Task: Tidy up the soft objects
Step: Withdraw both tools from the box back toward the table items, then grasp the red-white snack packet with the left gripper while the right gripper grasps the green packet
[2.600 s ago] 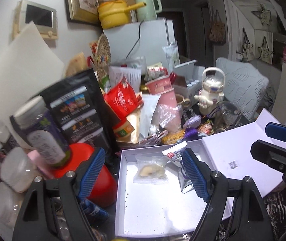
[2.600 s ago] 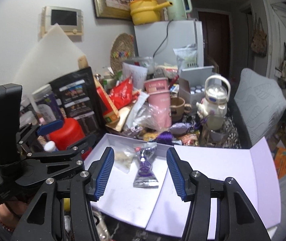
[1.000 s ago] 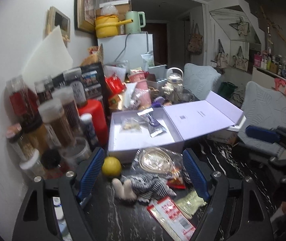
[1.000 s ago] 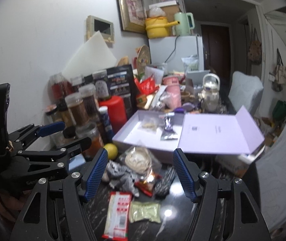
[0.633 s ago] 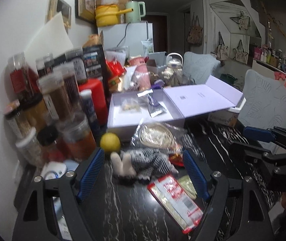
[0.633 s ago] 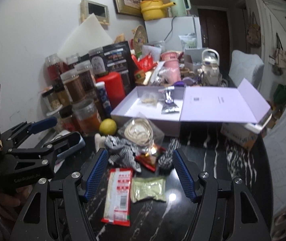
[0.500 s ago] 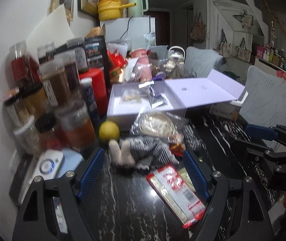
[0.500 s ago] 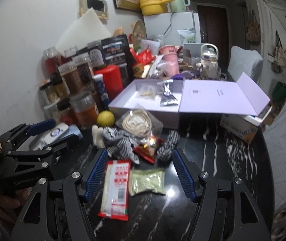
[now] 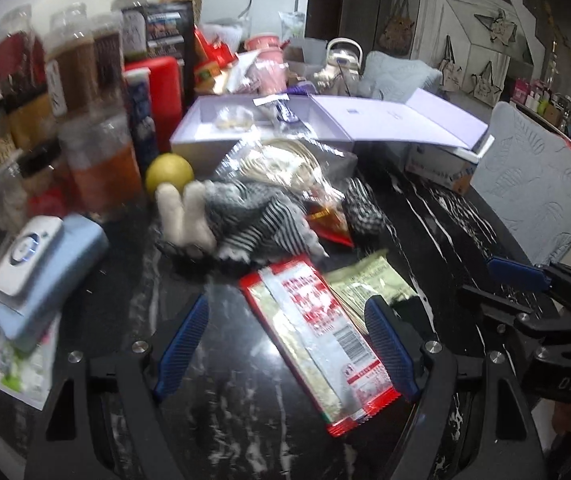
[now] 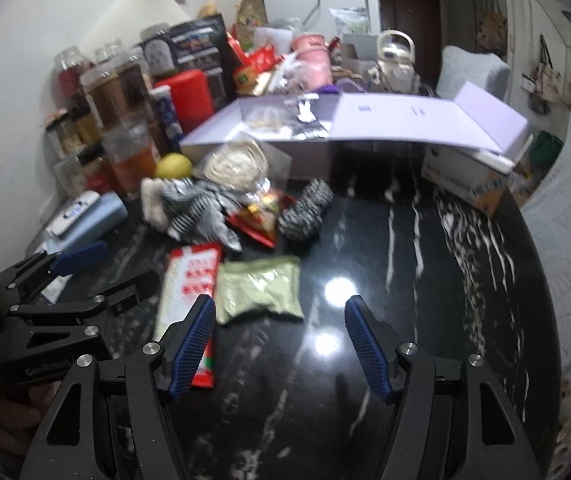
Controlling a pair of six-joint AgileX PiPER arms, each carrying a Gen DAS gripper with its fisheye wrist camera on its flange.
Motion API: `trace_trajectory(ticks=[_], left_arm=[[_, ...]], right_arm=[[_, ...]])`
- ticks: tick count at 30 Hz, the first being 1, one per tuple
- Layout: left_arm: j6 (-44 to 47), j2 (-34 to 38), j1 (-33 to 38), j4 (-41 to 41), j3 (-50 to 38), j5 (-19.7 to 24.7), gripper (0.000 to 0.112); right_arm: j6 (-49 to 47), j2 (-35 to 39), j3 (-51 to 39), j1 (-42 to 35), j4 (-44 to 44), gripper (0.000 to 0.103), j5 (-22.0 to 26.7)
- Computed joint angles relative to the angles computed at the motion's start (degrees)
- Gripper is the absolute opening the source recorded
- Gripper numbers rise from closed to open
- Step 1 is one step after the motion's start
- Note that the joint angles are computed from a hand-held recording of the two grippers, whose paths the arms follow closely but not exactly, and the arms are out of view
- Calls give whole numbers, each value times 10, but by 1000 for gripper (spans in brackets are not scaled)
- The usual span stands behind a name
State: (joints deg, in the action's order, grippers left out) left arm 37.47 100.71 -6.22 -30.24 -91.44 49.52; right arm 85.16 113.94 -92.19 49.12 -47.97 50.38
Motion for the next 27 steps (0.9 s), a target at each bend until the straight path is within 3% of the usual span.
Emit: trace_trajectory(ticks=[8,14,17,22,27], left_arm=[[-38,41,-28,26,-17,21,80],[-63,49,-47,77,-4,-4,80],[-62,49,-44,94,1,-17,81],[-49,66,-16,83,-30,18,80],[-62,50,-5,134,-8,-31,80]], right_arm=[[54,-21,74,-16,4,68,-34],[62,-29,95,-33,10,68,-60],[40,-23,88,-44,26,75,-76],[2,-3,60,-58,48,81,-102],[-66,30,11,-71,91,83,-104]])
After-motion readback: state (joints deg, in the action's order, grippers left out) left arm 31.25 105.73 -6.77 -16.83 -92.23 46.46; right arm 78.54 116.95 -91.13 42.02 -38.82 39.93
